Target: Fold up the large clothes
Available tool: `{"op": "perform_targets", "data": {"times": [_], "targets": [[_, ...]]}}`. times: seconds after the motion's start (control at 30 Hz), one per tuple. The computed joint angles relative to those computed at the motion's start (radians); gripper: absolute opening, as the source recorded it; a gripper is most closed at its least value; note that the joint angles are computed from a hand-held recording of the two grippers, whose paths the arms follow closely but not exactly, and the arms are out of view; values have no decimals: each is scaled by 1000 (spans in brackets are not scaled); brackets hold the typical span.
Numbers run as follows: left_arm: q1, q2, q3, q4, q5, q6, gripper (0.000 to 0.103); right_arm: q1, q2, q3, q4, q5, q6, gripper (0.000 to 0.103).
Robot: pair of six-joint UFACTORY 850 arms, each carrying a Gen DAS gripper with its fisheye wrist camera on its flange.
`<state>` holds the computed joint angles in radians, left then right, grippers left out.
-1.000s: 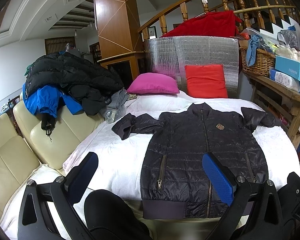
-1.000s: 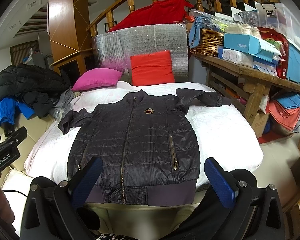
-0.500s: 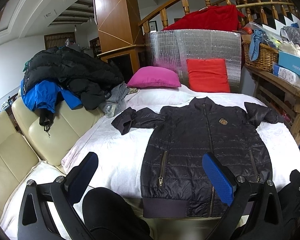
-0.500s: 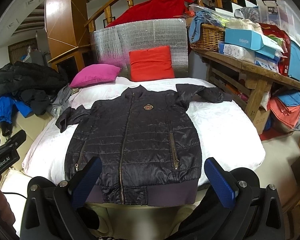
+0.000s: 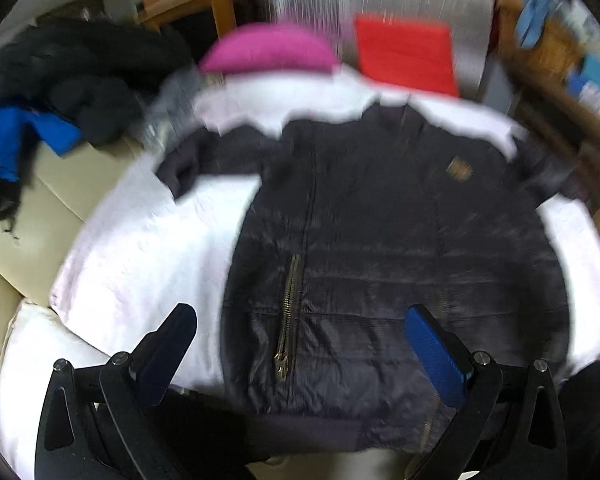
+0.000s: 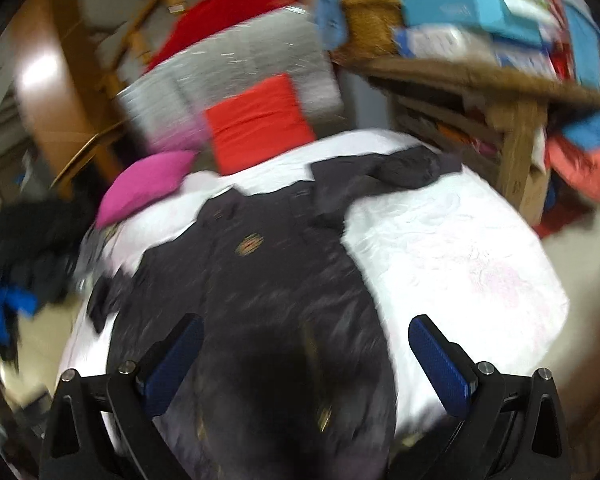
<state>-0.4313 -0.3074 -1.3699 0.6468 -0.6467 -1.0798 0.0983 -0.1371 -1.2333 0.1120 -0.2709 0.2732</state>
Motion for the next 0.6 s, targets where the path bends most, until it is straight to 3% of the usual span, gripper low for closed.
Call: {"op": "perform_targets", "data": {"times": [0.13, 0.33, 0.43, 0.5, 0.6], "targets": [[43, -205, -203, -178, -34, 193, 103, -135, -231, -196, 419, -50, -256, 103], [61, -426, -485, -207, -71, 263, 103, -255, -519, -482, 1032, -176, -584, 103], [63, -549, -653, -213, -140, 318, 103, -279, -656, -667, 1157, -251, -596, 103], [62, -603, -726, -214, -182, 346, 103, -286, -738, -791, 1109, -238, -475, 103], [63, -623, -732, -230, -172, 370, 103, -301, -851, -947, 1034, -254, -291, 103]]}}
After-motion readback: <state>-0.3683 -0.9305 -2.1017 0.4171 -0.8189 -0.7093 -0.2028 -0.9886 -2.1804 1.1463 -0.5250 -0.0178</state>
